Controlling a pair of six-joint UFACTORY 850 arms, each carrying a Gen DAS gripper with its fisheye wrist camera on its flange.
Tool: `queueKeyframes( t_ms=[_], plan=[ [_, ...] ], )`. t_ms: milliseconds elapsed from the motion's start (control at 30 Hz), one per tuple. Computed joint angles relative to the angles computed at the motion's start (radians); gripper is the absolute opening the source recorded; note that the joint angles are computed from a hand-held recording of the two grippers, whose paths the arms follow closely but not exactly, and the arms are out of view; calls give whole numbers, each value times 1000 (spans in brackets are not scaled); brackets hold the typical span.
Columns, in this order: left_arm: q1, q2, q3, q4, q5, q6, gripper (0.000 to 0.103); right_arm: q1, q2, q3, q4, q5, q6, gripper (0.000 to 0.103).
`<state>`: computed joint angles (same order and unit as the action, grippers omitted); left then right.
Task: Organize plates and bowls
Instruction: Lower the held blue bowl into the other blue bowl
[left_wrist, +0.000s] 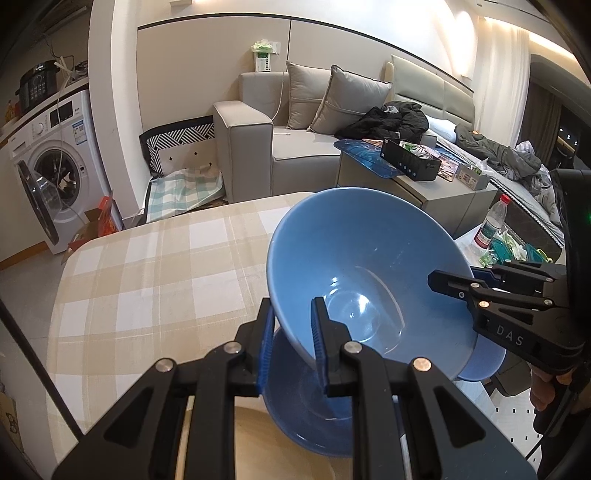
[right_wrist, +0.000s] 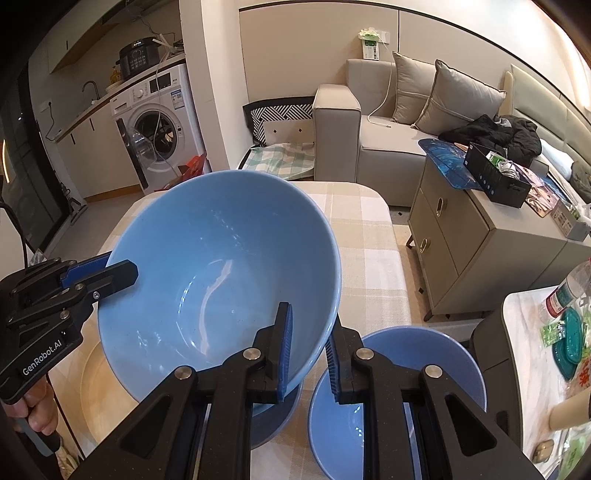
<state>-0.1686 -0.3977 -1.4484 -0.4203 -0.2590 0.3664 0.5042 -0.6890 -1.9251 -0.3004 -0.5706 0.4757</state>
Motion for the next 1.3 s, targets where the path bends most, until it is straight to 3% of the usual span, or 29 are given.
queueKeyframes(
  t_ms=[1300],
  plan=[
    [9,50,112,-79,25,69,18,10,6,77,33,37,-24,17]
  ],
)
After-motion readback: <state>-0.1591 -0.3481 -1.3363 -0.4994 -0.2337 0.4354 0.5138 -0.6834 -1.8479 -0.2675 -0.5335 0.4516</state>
